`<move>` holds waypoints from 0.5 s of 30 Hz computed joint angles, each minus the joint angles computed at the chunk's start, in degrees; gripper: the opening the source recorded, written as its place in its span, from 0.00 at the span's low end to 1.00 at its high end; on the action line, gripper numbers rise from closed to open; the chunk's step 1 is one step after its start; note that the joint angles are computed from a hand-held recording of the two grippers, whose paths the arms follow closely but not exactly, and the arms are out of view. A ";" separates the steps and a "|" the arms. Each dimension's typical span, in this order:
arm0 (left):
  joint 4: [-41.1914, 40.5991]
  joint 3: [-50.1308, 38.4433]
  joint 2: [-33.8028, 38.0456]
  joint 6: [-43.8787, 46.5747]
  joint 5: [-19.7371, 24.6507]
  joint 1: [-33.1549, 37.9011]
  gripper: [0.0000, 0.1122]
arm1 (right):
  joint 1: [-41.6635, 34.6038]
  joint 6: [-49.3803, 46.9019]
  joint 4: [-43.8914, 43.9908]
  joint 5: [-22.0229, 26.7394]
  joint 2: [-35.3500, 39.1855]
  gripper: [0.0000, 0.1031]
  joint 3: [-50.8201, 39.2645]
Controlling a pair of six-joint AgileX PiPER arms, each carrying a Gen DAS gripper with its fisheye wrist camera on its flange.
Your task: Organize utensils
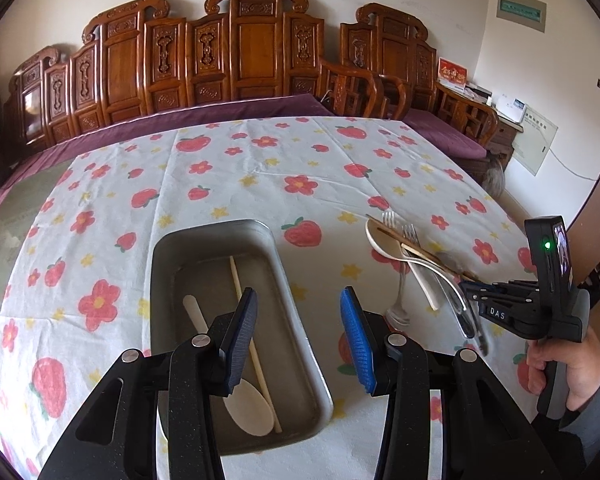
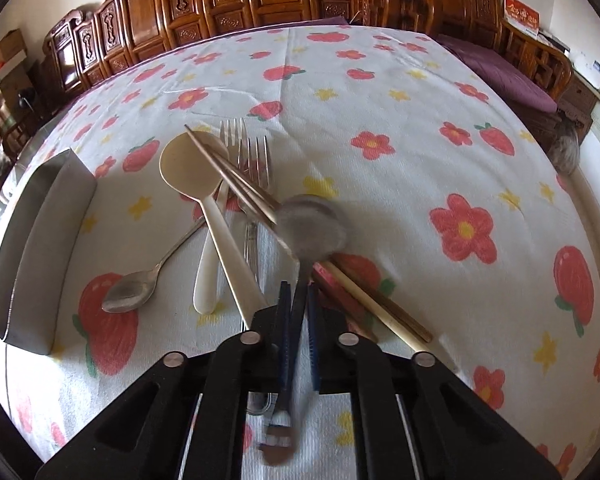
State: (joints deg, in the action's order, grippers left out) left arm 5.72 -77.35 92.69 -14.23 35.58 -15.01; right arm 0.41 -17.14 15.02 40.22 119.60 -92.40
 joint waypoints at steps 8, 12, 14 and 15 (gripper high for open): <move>8.67 3.67 -2.86 -11.00 -0.35 -5.19 0.37 | -3.01 -8.49 6.63 1.04 -3.37 0.07 3.71; 12.88 4.34 -3.75 -16.24 0.52 -7.93 0.37 | -4.38 -14.19 9.63 1.61 -6.94 0.07 6.34; 14.37 4.04 -3.63 -18.15 1.19 -9.26 0.37 | -5.20 -17.51 11.16 2.10 -9.07 0.07 7.77; 14.62 3.91 -3.52 -18.55 1.40 -9.67 0.37 | -5.58 -19.00 11.88 2.26 -9.99 0.07 8.50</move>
State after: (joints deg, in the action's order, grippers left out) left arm 20.35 -73.44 89.17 -32.78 36.98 -24.68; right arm -5.17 -36.15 26.89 42.48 109.62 -83.91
